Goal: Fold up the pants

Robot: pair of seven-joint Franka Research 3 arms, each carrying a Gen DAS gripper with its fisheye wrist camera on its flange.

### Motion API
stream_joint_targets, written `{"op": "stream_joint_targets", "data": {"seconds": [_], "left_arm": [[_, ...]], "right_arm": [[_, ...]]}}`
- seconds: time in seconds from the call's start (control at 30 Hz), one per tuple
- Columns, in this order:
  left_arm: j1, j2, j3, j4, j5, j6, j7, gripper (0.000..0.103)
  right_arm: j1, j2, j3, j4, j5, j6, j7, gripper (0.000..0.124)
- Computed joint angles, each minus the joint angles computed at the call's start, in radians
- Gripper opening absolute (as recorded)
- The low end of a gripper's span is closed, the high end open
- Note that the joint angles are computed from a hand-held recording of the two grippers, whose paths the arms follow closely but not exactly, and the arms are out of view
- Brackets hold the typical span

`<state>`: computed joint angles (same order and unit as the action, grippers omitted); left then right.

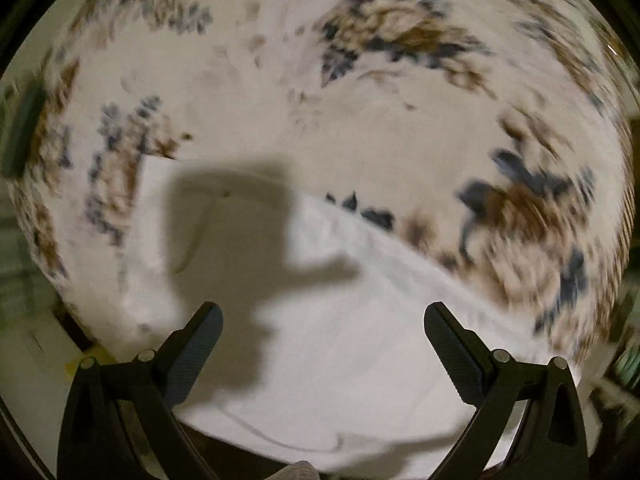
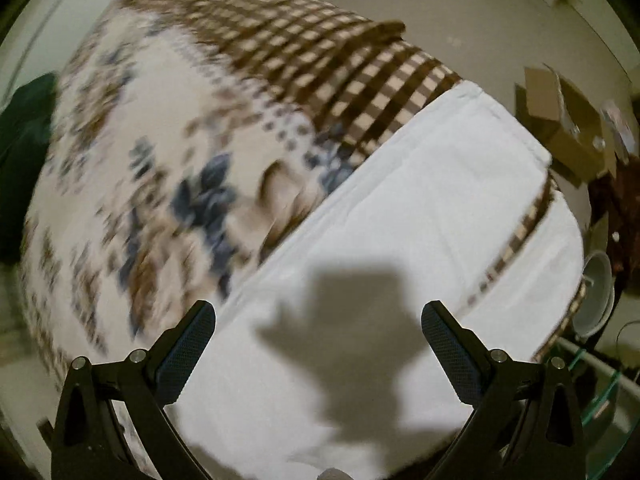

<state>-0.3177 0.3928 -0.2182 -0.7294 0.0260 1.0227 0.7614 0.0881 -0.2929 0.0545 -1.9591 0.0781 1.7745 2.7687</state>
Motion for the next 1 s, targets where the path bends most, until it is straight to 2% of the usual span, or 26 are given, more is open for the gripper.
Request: {"op": "stream_joint_targets", "data": {"seconds": [0.03, 0.1, 0.2, 0.27, 0.3, 0.33, 0.37, 0.4, 0.47, 0.57, 0.7, 0.77, 0.83, 0.9, 0.93, 1.0], "left_arm": [[0.012, 0.018, 0.008, -0.023, -0.02, 0.028, -0.026, 0.103], [0.053, -0.016, 0.008, -0.155, -0.077, 0.113, -0.079, 0.103], [0.071, -0.036, 0.007, -0.262, -0.089, 0.164, -0.112, 0.101], [0.068, -0.057, 0.005, -0.312, -0.063, 0.178, -0.116, 0.081], [0.062, -0.079, 0.004, -0.344, -0.038, 0.184, -0.116, 0.067], [0.064, -0.117, 0.002, -0.396, -0.031, 0.222, -0.115, 0.053], [0.059, -0.15, 0.0, -0.432, -0.009, 0.245, -0.109, 0.045], [0.054, -0.177, -0.004, -0.456, 0.016, 0.258, -0.103, 0.029], [0.056, -0.25, -0.007, -0.532, 0.021, 0.315, -0.1, 0.021], [0.064, -0.368, -0.009, -0.628, 0.007, 0.392, -0.097, 0.015], [0.067, -0.528, -0.008, -0.711, -0.038, 0.443, -0.101, 0.006], [0.072, -0.609, 0.004, -0.761, -0.065, 0.467, -0.092, 0.005], [0.056, -0.682, 0.027, -0.808, -0.088, 0.482, -0.085, 0.005], [0.071, -0.704, 0.014, -0.834, -0.106, 0.507, -0.08, 0.005], [0.069, -0.723, 0.014, -0.858, -0.118, 0.515, -0.089, 0.005], [0.067, -0.758, 0.019, -0.908, -0.14, 0.529, -0.102, 0.005]], "right_arm": [[-0.012, 0.031, -0.011, -0.013, -0.01, 0.015, -0.002, 0.103], [-0.025, 0.034, -0.028, -0.049, -0.006, 0.028, -0.002, 0.103], [-0.043, 0.061, -0.047, -0.094, 0.003, 0.057, -0.004, 0.103], [-0.053, 0.085, -0.058, -0.115, 0.014, 0.078, -0.009, 0.095], [-0.055, 0.092, -0.062, -0.123, 0.018, 0.085, -0.014, 0.09], [-0.058, 0.098, -0.065, -0.133, 0.024, 0.095, -0.017, 0.077], [-0.059, 0.098, -0.067, -0.145, 0.027, 0.105, -0.022, 0.062], [-0.061, 0.096, -0.067, -0.156, 0.029, 0.119, -0.026, 0.053], [-0.062, 0.084, -0.064, -0.178, 0.021, 0.152, -0.029, 0.008], [-0.065, 0.046, -0.054, -0.208, -0.009, 0.185, -0.02, 0.0], [-0.064, -0.06, -0.031, -0.254, -0.047, 0.203, -0.037, 0.0], [-0.065, -0.118, -0.014, -0.271, -0.063, 0.196, -0.042, 0.0], [-0.067, -0.163, -0.013, -0.278, -0.046, 0.193, -0.05, 0.0], [-0.075, -0.225, -0.02, -0.303, -0.025, 0.189, -0.067, 0.0], [-0.076, -0.256, -0.026, -0.327, 0.004, 0.214, -0.073, 0.001], [-0.089, -0.357, -0.067, -0.395, 0.078, 0.247, -0.105, 0.011]]}}
